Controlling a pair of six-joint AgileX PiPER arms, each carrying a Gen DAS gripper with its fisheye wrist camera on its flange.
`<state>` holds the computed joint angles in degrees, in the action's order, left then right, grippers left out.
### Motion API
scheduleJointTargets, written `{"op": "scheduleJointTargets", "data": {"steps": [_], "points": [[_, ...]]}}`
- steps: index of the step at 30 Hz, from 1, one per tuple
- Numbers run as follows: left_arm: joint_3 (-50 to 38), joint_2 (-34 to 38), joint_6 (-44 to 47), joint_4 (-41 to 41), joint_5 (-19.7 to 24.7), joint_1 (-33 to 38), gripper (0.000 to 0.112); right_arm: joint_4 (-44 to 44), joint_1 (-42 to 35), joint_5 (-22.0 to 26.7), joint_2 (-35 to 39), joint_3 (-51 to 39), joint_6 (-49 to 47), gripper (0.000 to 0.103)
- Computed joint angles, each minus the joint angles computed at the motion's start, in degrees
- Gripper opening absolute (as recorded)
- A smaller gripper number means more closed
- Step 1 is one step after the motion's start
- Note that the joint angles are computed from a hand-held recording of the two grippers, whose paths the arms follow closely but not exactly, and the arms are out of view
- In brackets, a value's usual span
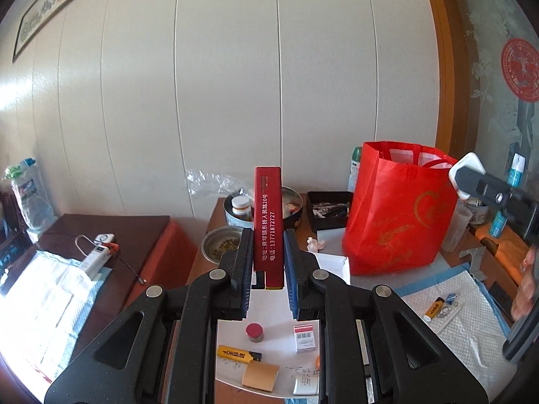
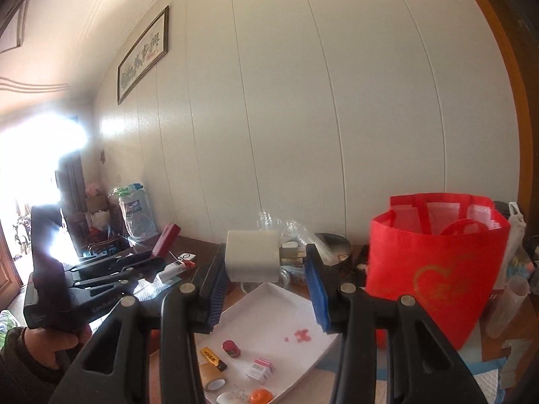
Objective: Organize rigid objects
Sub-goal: 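Carry the red stick and white charger over the tray and open both tools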
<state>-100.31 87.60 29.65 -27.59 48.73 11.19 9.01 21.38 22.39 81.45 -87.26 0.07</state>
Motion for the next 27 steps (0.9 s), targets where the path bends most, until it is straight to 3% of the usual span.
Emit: {"op": "scheduleJointTargets", "data": {"steps": [9,17,23,27], "points": [[-1.8,9.6,-1.5,1.7,-0.4,-1.1,0.017,-2.9,2.6,5.2,11.3,-5.6,6.9,0.043],[-2.5,21.3,-7.9,7.7,-1.8,-3.1,0.017,-2.5,3.7,12.4,25.9,-10.7,8.8,0.043],[-7.4,27.8,-10.5,8.5,0.9,-4.5,0.017,-4.4,4.1,13.4,30.4,-11.9,10.0,0.043],[-7.3,28.9,-13.3,11.4,-0.9,-5.3,0.022,-5.3,4.4,14.7,31.6,-13.3,10.3,0.044]]}}
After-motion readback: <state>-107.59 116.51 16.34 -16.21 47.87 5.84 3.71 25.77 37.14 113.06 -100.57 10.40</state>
